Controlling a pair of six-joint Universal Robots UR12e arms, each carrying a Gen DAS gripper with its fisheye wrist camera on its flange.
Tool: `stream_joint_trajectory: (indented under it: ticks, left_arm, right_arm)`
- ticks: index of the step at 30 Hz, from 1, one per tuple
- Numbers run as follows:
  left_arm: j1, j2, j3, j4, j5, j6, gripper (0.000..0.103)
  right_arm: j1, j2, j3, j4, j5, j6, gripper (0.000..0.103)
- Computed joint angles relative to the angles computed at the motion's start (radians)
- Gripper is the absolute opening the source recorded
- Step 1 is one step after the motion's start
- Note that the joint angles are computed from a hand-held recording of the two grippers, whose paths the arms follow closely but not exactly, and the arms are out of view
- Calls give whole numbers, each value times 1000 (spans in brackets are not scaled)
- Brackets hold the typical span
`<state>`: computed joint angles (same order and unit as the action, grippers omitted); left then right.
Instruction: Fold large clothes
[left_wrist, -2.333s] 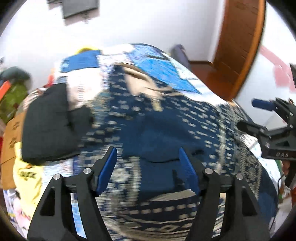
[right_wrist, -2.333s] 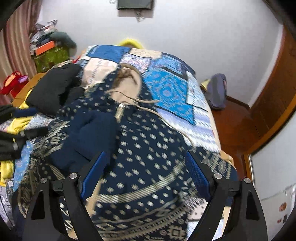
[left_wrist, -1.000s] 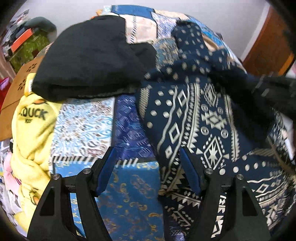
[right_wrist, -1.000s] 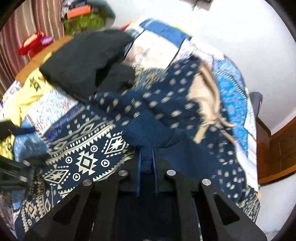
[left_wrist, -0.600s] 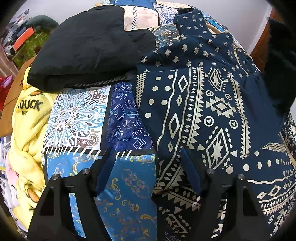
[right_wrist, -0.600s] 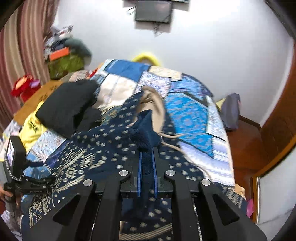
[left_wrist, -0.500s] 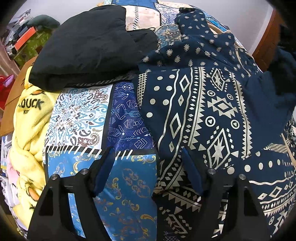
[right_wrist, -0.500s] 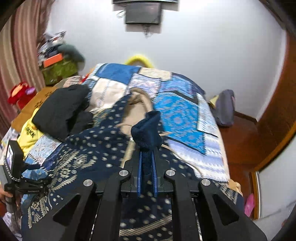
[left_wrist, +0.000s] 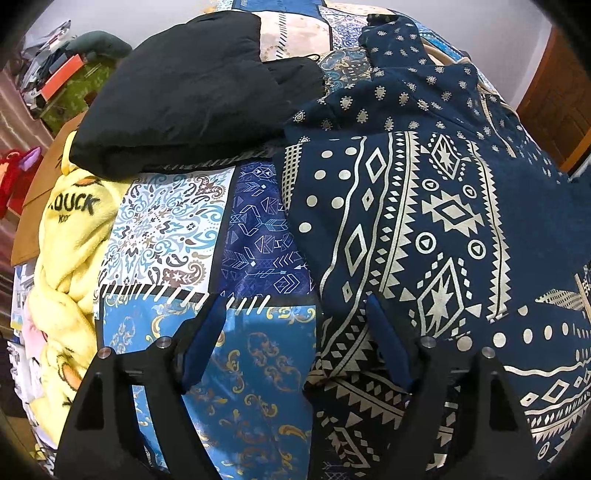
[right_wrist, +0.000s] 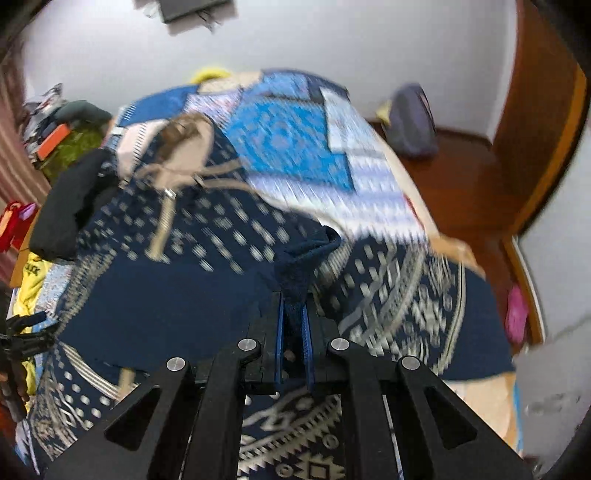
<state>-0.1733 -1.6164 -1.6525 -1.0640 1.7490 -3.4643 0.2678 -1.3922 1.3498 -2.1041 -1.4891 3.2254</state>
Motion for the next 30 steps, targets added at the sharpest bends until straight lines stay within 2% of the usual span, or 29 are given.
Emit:
stream_joint_trajectory:
  ticks: [7, 11, 17, 21, 25, 29, 30]
  left_arm:
    - [0, 1, -3, 2, 14, -3, 85]
    - [3, 0, -1, -1, 9, -4, 85]
    - [4, -5, 24, -33, 15, 15, 85]
    - [-6, -2, 45, -16, 39, 40, 85]
    - [-19, -2, 79, 43, 54, 64, 85]
    - [-39, -16, 119, 113, 57, 81, 85]
    - [-44, -22, 130, 130, 51, 85, 85]
  right_arm:
    - [-40, -17, 45, 89, 75, 34, 8]
    - [-43, -20, 49, 124, 81, 21, 12]
    - [-52, -20, 10, 227, 81, -1, 14]
    - [-66, -37, 8, 208, 85, 24, 14]
    - [-87, -61, 16, 157, 84, 63, 17]
    - [-118, -83, 34, 96, 97, 134, 43]
    - [-128, -92, 46, 74, 103, 155, 46]
